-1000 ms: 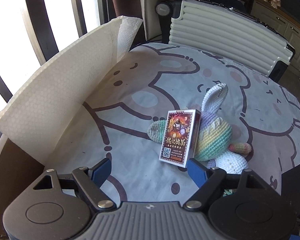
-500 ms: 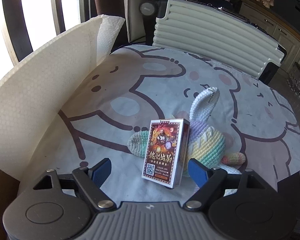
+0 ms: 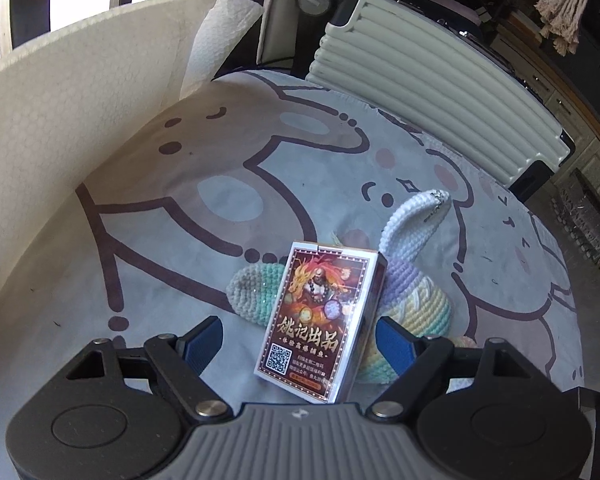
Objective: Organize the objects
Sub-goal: 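Close the left gripper on the red card box while the right gripper closes on the bead bag, then lift the red card box with the left gripper while the right gripper lifts the bead bag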
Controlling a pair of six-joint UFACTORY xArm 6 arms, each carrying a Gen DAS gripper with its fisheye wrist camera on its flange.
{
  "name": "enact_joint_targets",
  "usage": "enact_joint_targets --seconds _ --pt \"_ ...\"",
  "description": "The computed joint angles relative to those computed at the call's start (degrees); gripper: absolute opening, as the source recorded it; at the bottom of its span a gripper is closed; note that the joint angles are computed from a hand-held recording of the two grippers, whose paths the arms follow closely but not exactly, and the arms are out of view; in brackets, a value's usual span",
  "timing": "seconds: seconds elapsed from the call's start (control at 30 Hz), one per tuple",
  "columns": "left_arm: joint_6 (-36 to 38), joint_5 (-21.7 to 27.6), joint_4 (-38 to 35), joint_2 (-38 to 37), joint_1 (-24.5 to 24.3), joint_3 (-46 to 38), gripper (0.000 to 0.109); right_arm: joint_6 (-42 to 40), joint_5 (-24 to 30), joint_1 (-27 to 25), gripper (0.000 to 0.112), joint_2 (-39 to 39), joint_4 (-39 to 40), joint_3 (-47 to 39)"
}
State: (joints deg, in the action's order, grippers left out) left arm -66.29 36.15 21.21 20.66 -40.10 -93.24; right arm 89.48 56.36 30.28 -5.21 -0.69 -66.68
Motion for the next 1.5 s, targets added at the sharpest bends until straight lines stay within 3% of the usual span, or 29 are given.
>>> enact_joint_targets --seconds 0.4,0.5,0.63,0.9,0.97,1.07,1.5 --pt "-1.8 -9.2 -5.6 -0.8 1.7 5.4 0.085 -0.4 5.1 1.4 0.103 5.1 -4.1 -5.4" --pt "-1.6 -10.4 -6.6 -0.6 1.9 5.7 0.084 0.4 6.2 1.2 0.094 4.8 -4.1 -5.7" --pt "-0.9 -13.1 -8.5 -0.3 2.0 6.1 0.071 0.6 6.8 1.0 0.085 3.9 -3.8 -5.4" --pt "-1.4 -10.3 -5.9 0.3 1.6 3.8 0.063 0.0 4.5 0.6 0.066 1.4 -2.0 -3.4" --pt "-2.2 -9.8 -3.4 0.2 1.5 3.1 0.044 -0.2 3.4 0.5 0.064 0.7 -1.3 -2.7" --pt "-2.7 -7.6 -1.9 0.2 1.2 1.8 0.038 -0.6 2.4 0.7 0.062 0.1 -1.5 -2.6" --pt "-5.4 -5.1 1.3 -1.5 0.4 2.4 0.03 -2.8 -0.6 0.9 0.057 -2.7 -4.0 -2.5"
